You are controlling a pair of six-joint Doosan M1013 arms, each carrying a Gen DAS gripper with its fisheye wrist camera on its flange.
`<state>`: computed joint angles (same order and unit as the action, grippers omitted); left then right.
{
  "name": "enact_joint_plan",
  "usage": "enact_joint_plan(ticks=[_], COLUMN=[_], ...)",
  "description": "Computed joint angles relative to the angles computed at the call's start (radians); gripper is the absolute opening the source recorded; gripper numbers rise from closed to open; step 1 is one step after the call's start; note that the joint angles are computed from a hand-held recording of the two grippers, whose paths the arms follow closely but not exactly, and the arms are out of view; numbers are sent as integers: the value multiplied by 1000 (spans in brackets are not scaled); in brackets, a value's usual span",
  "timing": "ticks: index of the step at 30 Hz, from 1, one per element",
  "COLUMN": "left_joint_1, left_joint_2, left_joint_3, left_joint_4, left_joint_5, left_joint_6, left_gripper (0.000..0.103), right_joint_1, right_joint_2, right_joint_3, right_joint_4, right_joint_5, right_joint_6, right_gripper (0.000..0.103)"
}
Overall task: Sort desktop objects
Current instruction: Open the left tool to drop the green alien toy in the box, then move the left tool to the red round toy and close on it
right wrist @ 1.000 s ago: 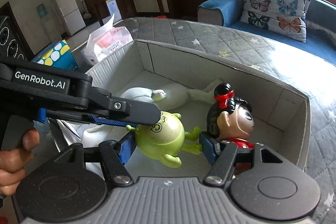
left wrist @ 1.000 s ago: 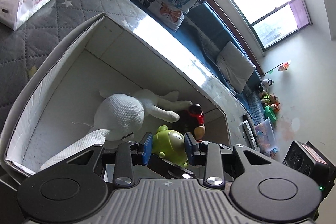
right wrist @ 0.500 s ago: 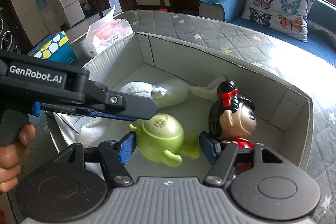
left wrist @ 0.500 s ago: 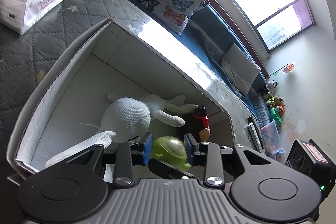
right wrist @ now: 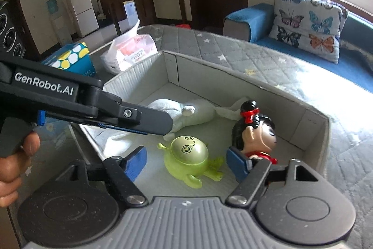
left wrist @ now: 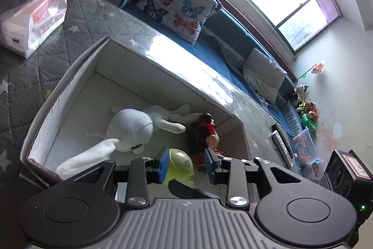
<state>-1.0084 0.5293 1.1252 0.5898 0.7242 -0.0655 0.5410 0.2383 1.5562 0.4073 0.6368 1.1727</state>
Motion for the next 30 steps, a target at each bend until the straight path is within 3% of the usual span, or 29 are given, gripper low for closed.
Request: enact_joint_plan(ticks=[14,23,30], left_joint_1=[-94,-140,-161], left_joint_2=[20,33,72], left_joint_3=[-76,-82,-118], left_joint_4=[58,47,43], left_joint_5=[120,71,78], left_joint_6=[69,106,166], left_gripper=[35,35,36], right_joint_1=[-36,-60,-74], right_joint_2=[-190,-299,-333], right_joint_3=[191,321,385], right_joint_4=[63,61,58], right_joint_5=[-107,-160,-148], right_joint_6=[-88,-86,-53], right_gripper=[85,91,91])
